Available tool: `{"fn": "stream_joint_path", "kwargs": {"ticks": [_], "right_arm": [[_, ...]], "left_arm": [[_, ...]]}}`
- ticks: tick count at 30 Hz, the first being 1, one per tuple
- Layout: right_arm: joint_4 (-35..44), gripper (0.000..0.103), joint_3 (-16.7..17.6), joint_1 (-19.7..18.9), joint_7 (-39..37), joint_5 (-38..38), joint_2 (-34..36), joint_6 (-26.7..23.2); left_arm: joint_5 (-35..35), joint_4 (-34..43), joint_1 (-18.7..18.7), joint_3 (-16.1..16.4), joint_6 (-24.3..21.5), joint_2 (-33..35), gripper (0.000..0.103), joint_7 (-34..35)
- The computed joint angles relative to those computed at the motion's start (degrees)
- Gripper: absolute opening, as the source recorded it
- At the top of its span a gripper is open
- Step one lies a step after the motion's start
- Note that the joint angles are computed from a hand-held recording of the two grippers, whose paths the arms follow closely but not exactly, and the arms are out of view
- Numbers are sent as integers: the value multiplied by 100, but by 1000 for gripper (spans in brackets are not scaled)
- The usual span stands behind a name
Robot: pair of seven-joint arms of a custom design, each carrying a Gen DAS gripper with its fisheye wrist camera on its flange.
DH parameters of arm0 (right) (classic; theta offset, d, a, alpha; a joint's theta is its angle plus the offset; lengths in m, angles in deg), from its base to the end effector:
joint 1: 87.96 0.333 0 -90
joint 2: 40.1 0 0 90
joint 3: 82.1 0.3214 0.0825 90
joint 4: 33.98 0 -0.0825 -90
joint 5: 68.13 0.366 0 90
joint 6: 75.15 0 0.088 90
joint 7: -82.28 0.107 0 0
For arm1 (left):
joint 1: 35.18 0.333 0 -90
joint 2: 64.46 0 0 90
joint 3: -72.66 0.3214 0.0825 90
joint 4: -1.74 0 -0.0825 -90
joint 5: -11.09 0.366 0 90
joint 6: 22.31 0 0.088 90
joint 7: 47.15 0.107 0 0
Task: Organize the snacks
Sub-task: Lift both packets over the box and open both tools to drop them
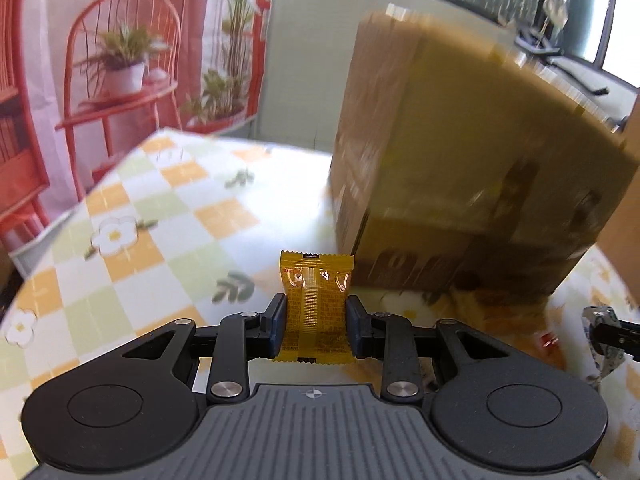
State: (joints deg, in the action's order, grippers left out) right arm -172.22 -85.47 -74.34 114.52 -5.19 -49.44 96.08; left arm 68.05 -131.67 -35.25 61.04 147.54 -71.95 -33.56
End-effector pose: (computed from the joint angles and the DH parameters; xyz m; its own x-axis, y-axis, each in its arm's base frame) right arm 0.4826 0.0226 0.4473 0.2163 -0.9624 -0.1642 -0.6924 -0.0327 -0.7207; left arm 0.4822 -0.1606 0.4707 0.1352 -0.9813 0.1371 -0.6391 -0.1921 -0.7447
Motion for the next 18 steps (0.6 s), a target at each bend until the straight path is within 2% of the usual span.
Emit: {"fn": "stream_joint_path", "kwargs": {"ticks": [4, 11, 18], "right_arm": [[114, 49, -94, 125, -502, 545, -186, 38], [532, 49, -189, 272, -1678, 1705, -488, 100], [1225, 49, -96, 112, -2821, 2639, -495, -38]], "left_arm": [[325, 145, 89, -76, 204, -175, 33, -201], [1531, 765, 330, -302, 549, -228, 33, -1150], [2270, 1819, 68, -155, 540, 303, 33, -1695]]}}
